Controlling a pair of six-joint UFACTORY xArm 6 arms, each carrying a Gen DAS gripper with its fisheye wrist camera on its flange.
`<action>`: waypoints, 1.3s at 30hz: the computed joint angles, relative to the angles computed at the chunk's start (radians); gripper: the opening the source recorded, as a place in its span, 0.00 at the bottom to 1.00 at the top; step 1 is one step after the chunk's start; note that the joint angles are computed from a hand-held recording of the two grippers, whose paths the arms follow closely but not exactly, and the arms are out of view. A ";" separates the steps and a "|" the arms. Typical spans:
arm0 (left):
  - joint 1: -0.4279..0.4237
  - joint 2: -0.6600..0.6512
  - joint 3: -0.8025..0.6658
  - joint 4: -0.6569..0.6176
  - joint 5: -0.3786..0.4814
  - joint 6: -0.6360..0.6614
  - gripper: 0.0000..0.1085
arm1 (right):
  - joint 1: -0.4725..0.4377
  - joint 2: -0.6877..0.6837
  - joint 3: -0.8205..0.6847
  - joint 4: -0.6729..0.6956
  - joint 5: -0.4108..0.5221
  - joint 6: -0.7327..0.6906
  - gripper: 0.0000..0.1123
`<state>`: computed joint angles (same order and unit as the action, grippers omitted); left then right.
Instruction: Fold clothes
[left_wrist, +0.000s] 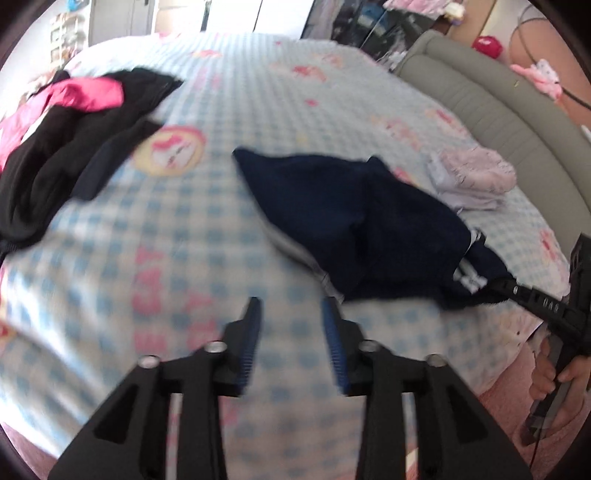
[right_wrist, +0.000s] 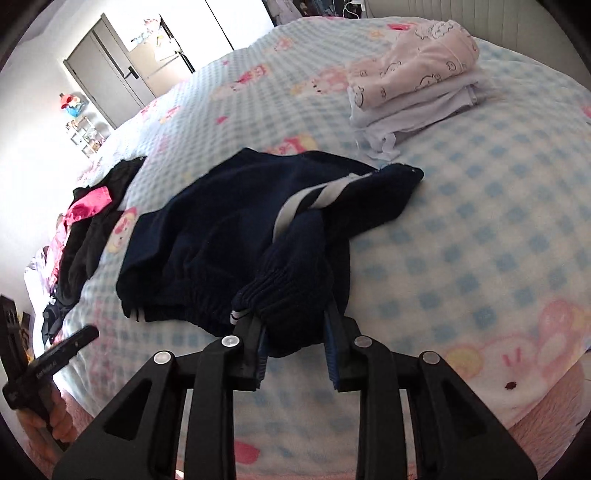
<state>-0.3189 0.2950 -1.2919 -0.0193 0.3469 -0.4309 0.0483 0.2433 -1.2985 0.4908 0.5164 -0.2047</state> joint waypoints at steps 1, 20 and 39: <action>-0.001 0.016 -0.019 0.010 -0.003 0.001 0.43 | -0.001 -0.009 0.013 0.010 -0.011 -0.002 0.22; -0.031 0.304 -0.362 0.017 0.162 0.050 0.29 | -0.007 0.011 0.018 -0.017 -0.046 0.045 0.46; -0.053 0.277 -0.322 0.058 0.077 -0.007 0.11 | -0.009 -0.044 0.055 -0.214 -0.184 0.181 0.51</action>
<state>-0.3724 0.5718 -1.6139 0.0387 0.4240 -0.4377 0.0388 0.1995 -1.2439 0.2772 0.3320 -0.0232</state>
